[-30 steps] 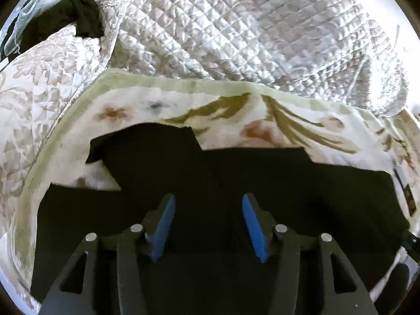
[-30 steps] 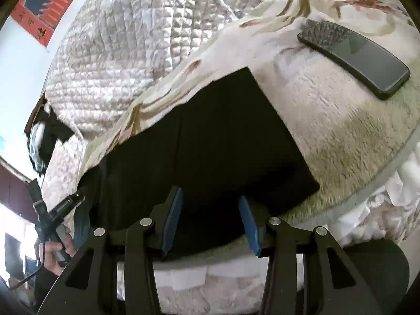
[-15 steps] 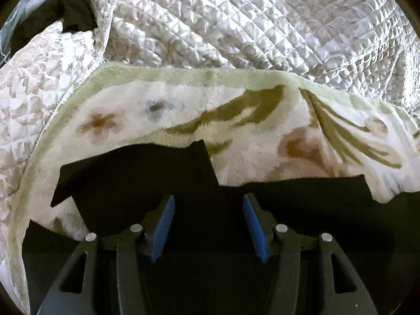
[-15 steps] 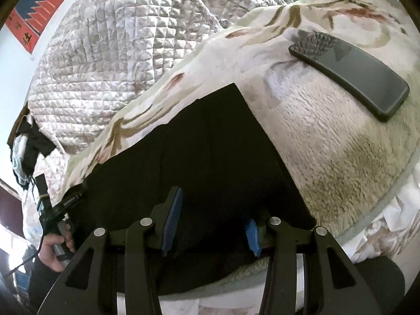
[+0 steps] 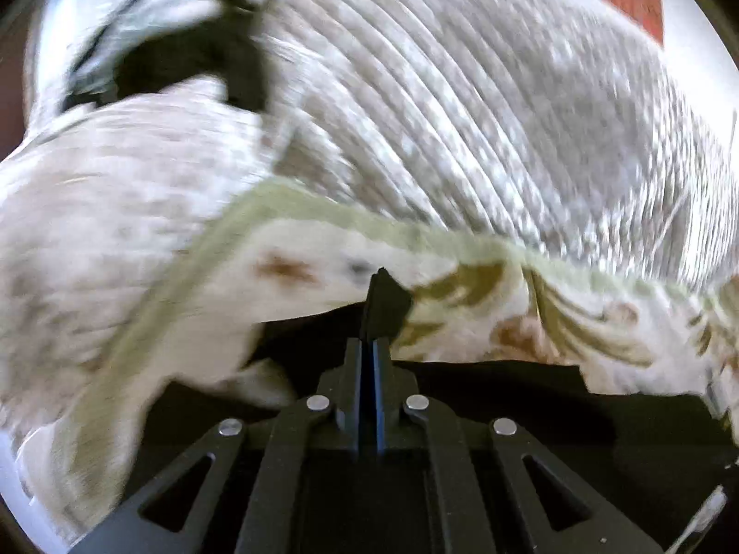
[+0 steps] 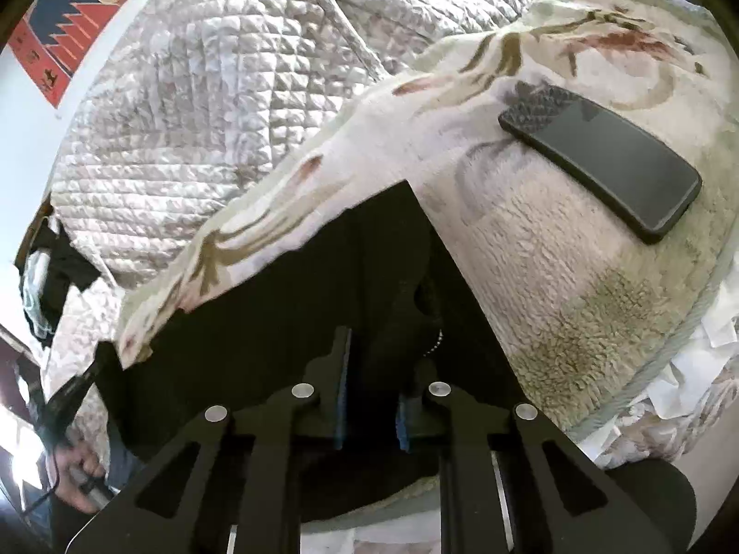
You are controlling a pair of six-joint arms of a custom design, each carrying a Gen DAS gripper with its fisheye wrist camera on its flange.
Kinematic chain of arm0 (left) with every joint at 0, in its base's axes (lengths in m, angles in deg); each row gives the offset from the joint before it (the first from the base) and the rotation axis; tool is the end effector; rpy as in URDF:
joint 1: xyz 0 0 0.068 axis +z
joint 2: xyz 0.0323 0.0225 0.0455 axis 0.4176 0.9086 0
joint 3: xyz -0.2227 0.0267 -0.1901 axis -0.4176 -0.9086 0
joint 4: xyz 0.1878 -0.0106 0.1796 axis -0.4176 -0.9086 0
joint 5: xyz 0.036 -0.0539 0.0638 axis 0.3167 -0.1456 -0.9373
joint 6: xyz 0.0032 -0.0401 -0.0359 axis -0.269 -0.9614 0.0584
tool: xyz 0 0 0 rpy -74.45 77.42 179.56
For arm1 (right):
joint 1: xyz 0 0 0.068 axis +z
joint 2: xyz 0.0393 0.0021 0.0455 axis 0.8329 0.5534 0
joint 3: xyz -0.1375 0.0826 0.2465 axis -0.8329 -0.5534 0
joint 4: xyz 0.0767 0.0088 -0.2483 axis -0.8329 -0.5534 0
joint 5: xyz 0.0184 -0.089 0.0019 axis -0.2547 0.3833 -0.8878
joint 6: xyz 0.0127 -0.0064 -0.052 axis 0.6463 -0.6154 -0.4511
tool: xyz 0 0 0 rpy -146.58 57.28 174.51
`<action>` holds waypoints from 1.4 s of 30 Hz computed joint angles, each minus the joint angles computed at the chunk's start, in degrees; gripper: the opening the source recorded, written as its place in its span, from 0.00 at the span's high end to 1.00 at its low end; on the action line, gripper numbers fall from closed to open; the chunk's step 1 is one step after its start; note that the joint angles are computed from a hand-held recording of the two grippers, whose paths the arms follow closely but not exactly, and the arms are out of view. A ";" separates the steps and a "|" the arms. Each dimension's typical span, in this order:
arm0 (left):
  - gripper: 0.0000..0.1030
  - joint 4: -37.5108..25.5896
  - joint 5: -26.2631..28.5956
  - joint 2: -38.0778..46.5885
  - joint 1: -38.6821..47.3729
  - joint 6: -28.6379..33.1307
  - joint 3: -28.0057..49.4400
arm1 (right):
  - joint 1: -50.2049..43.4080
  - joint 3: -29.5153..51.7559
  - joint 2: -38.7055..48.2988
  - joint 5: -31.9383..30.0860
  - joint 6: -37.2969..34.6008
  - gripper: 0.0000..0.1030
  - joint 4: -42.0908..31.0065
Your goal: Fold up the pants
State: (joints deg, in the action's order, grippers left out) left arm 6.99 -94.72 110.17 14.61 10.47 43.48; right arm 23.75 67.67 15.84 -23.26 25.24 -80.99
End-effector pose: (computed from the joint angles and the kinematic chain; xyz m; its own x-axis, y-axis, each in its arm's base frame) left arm 0.2313 -0.0321 0.2211 -0.5718 -0.2638 -0.7768 -0.2498 0.9579 -0.1415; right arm 0.1976 -0.1026 0.1782 -0.7030 0.4487 -0.5518 0.1786 0.8624 0.4737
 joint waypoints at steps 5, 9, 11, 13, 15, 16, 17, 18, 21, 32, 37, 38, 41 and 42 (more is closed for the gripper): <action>0.95 -12.47 6.78 -20.62 10.15 -1.08 -8.01 | -1.86 0.07 -3.01 -2.25 -1.65 0.87 -4.20; 0.95 -12.73 12.96 -21.13 18.01 0.97 -14.62 | -1.91 -0.97 -1.61 -0.45 -3.14 0.87 -4.32; 0.95 -10.66 15.13 -19.47 19.71 0.80 -16.73 | -1.45 -1.46 -0.80 0.48 -3.52 0.87 -4.11; 0.93 -8.01 17.70 -18.25 20.42 0.33 -18.11 | -1.32 -1.82 -0.74 0.05 -3.73 0.87 -3.75; 0.82 -5.32 18.70 -16.55 20.05 -0.44 -18.65 | -1.59 -1.82 -0.47 -0.69 -3.34 0.85 -3.39; 0.71 -4.01 18.76 -15.83 19.24 -0.80 -18.81 | -1.78 -1.76 -0.24 -1.01 -3.27 0.85 -3.41; 0.66 -2.84 18.56 -15.24 18.48 -1.18 -18.80 | -1.87 -1.65 -0.01 -1.18 -3.11 0.85 -3.43; 0.57 -1.60 18.14 -14.52 17.79 -1.74 -18.72 | -1.94 -1.60 0.12 -1.17 -2.94 0.83 -3.45; 0.45 1.52 17.38 -11.99 17.33 -3.29 -18.16 | -2.32 -2.40 -0.21 -2.00 -2.18 0.72 -2.42; 0.26 5.63 19.49 -13.49 16.82 -8.08 -20.60 | -3.72 -3.82 -1.33 -3.74 -0.45 0.72 -2.14; 0.25 7.71 23.36 -14.37 20.64 -7.03 -21.71 | -3.87 -3.65 -1.40 -4.52 -0.61 0.72 -1.65; 0.25 8.49 23.58 -13.81 21.35 -6.58 -21.78 | -3.50 -3.71 -1.54 -4.12 -0.24 0.72 -1.06; 0.25 11.87 23.97 -9.38 23.15 -6.05 -21.19 | -2.10 -3.77 -1.37 -2.46 1.77 0.72 0.76; 0.25 12.88 23.60 -8.17 23.24 -5.95 -20.81 | -1.52 -3.79 -1.45 -1.84 2.24 0.72 1.08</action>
State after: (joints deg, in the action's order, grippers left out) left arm 19.87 -71.12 102.00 37.85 4.52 22.67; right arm 22.23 63.88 14.39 -25.10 27.48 -79.91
